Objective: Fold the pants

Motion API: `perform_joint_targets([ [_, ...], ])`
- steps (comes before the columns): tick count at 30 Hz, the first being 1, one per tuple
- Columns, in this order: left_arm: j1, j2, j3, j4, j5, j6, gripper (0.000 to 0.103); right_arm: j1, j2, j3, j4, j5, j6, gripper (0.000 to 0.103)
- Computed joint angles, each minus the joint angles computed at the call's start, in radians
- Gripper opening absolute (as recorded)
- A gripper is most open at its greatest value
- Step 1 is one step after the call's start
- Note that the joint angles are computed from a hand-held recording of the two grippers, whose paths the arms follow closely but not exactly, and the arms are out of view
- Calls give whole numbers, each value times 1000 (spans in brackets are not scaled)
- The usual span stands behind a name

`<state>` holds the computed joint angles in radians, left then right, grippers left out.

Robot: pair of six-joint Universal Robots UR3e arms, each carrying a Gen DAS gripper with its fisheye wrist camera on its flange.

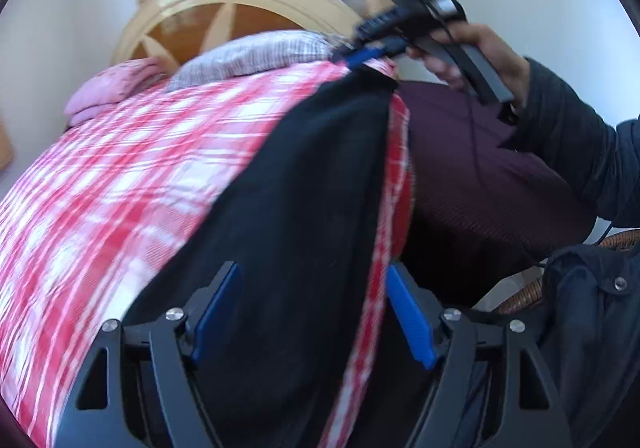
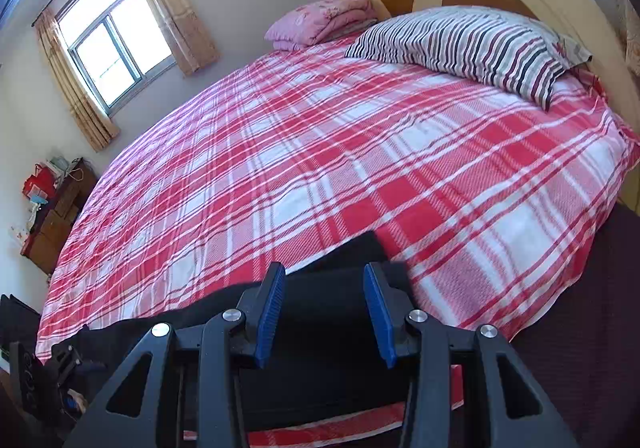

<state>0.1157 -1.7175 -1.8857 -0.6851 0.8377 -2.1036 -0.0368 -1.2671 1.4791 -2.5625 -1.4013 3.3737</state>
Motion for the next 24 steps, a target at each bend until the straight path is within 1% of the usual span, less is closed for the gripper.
perform_joint_targets([
  [3,-63,-65,52,16,42,-29,70,-29,-15,5,-9,3,-8,43],
  [4,-73,-76,59,19,54,-31,69,-47,-21,9,-3,24,-12,43],
  [7,-89,-105,65,49,78,-60,68,-92,-17,-10,73,84,-40,43],
  [8,-88,-109,67,47,80,-66,64,-104,-7,-30,129,106,-59,43],
  [9,-85,-115,72,43,85,-76,63,-119,4,-49,186,133,-76,43],
  [10,-83,-119,76,42,85,-82,58,-128,3,-47,203,153,-79,43],
  [12,-76,-120,77,39,73,-98,52,-166,8,-35,231,254,-90,42],
  [13,-68,-120,79,31,64,-102,45,-178,6,-16,221,299,-93,40],
  [14,-57,-114,74,26,56,-103,41,-182,4,-4,208,324,-93,33],
  [15,-39,-103,63,10,41,-94,40,-178,1,6,188,323,-91,26],
  [16,-41,-104,69,1,34,-101,40,-173,0,12,171,315,-89,23],
  [18,-40,-93,56,1,29,-99,40,-162,-8,34,118,305,-90,10],
  [20,-45,-90,47,13,34,-100,40,-147,-26,68,35,276,-72,7],
  [21,-46,-92,48,12,33,-101,40,-142,-31,77,2,270,-67,7],
  [22,-49,-95,47,18,32,-107,40,-133,-45,104,-67,265,-61,7],
  [23,-48,-95,48,14,29,-107,40,-127,-48,110,-96,253,-58,6],
  [24,-43,-94,48,4,23,-104,40,-109,-43,105,-125,220,-53,6],
])
